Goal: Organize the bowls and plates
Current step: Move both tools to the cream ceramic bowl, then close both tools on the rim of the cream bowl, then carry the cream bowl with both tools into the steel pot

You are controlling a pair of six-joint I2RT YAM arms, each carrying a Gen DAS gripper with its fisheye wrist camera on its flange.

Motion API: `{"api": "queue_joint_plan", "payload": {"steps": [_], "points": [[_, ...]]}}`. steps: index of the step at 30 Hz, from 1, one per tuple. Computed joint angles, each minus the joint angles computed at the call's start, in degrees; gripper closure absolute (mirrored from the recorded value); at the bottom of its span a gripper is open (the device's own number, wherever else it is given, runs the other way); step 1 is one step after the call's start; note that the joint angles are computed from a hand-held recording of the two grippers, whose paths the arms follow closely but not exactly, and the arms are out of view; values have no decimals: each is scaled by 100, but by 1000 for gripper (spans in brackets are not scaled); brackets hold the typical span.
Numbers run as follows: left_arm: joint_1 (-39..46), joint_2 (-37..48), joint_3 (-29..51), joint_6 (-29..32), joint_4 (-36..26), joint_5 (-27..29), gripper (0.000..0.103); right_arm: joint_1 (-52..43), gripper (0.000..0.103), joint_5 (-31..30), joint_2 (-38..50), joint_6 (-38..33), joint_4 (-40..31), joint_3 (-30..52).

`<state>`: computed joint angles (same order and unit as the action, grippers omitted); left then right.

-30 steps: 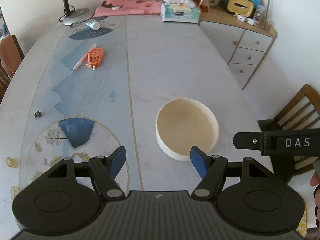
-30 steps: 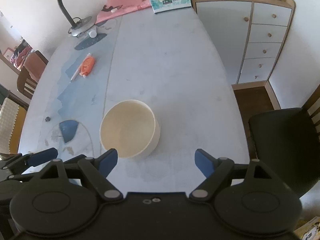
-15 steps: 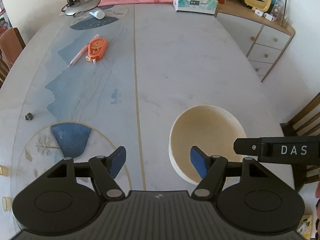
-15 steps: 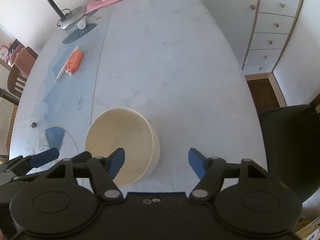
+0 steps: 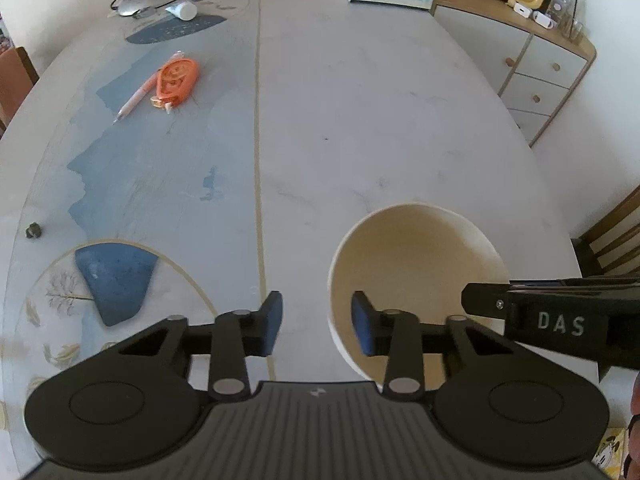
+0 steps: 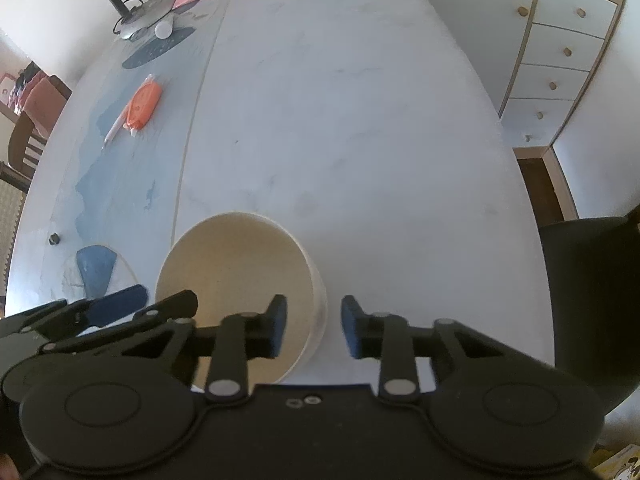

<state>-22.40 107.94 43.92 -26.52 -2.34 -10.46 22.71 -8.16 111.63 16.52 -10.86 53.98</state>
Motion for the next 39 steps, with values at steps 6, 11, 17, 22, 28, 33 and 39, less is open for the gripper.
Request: {"api": "queue_joint_plan", "payload": {"steps": [6, 11, 17, 22, 28, 33, 39], "points": [[-55, 64, 91, 11, -57, 34, 88, 86, 91, 137, -34, -68, 17, -62], [-197, 30, 121, 62, -136, -133, 95, 102, 95, 226, -107, -104, 23, -123], [-455, -249, -37, 6, -184, -358, 97, 121, 96, 285, -325, -24, 66, -333], [-687, -674, -198, -159, -404, -502, 97, 164, 96, 315, -741, 76, -36, -593], [-1087, -1479, -468, -380, -877, -691, 97, 216, 97, 393, -1592, 186, -397, -977], [-1452, -2153, -637, -623, -1364, -846, 97, 383, 97, 589, -2431, 260, -829, -1308], [-2090, -2992, -807, -1067, -2112, -1050, 97, 636, 97, 769, -3546, 544, -1438, -1732]]}}
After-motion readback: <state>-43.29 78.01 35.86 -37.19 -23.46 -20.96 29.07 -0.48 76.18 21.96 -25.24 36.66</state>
